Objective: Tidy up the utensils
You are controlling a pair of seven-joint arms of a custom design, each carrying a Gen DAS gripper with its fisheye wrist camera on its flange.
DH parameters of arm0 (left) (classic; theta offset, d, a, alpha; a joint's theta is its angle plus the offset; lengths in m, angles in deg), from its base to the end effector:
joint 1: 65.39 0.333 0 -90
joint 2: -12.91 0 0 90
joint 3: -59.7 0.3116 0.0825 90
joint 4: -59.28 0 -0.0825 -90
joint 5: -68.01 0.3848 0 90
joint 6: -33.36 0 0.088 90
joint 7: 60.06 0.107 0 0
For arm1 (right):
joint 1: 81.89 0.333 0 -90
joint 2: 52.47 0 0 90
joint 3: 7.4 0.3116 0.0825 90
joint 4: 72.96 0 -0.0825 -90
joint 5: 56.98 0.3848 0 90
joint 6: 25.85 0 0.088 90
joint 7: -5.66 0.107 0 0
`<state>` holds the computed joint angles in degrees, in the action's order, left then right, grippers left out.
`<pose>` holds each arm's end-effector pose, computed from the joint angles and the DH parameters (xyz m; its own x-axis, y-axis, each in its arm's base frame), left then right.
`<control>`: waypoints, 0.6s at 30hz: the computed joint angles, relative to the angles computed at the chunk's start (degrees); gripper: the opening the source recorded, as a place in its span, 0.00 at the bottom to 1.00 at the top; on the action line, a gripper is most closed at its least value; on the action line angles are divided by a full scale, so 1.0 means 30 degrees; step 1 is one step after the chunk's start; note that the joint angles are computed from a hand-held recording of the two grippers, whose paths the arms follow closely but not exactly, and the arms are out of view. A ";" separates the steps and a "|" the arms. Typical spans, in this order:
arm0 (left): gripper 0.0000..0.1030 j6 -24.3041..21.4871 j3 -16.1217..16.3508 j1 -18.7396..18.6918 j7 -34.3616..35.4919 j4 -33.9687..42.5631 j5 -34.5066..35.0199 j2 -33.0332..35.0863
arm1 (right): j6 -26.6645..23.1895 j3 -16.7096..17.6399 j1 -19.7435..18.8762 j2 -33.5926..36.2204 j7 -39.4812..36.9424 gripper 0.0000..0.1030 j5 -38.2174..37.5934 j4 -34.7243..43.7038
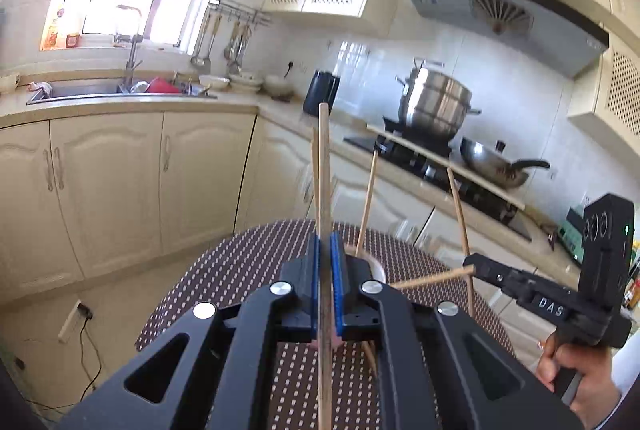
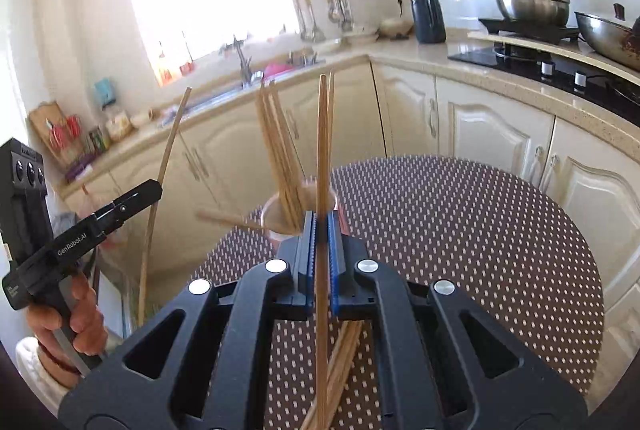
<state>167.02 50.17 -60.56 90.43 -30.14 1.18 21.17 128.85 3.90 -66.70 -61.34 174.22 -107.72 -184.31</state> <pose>0.6509 -0.0605 0.6365 -0.6530 -0.6887 0.3151 -0.4740 0.0471 -0.8793 0.4893 0.2821 0.6403 -0.0818 -0.9562 -0.2809 -0.4478 0.2871 -0.8468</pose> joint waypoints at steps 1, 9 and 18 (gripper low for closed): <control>0.06 0.0148 -0.0100 -0.0041 0.0105 0.0287 -0.0443 0.0205 | 0.0251 0.0019 -0.0177 0.0067 0.0520 0.06 -0.0604 0.0126; 0.06 0.1311 -0.1299 -0.0196 0.1115 0.2754 -0.3272 0.2235 | 0.1630 -0.0421 -0.0720 0.1510 0.6536 0.06 -0.7674 0.2254; 0.06 0.3183 -0.3011 -0.0627 0.1183 0.6151 -0.3436 0.5201 | 0.1794 -0.2163 0.0486 0.3905 1.1160 0.06 -1.3794 0.5358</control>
